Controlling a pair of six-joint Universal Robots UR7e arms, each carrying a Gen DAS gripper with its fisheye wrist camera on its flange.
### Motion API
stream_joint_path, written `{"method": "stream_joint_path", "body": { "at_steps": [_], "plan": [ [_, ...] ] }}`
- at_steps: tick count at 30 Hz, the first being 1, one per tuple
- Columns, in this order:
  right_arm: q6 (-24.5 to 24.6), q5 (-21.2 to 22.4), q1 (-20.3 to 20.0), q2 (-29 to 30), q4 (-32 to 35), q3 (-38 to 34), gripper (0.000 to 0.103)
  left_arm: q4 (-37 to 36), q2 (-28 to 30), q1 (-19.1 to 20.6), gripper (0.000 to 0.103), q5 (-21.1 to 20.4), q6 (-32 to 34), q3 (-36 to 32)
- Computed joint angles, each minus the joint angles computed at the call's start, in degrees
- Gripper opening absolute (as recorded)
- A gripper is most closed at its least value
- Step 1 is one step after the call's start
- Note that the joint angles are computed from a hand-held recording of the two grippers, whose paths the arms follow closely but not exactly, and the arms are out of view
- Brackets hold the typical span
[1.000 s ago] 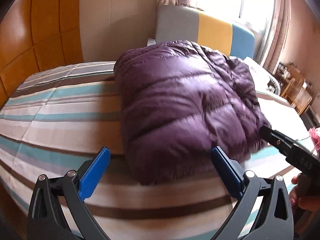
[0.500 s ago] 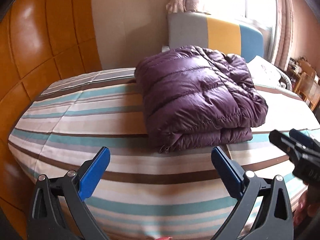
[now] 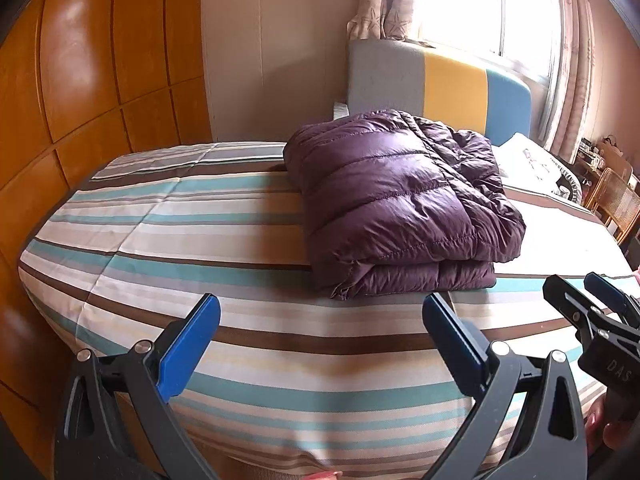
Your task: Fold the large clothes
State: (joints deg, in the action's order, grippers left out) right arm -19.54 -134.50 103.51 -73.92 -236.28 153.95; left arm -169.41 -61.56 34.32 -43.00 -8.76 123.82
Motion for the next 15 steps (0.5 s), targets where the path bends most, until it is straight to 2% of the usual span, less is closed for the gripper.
{"method": "stream_joint_path", "body": {
  "at_steps": [15],
  "plan": [
    [0.3,0.1,-0.2,-0.3,0.5,0.5,0.099,0.5,-0.2,-0.5,0.101,-0.1,-0.8,0.4]
  ]
}}
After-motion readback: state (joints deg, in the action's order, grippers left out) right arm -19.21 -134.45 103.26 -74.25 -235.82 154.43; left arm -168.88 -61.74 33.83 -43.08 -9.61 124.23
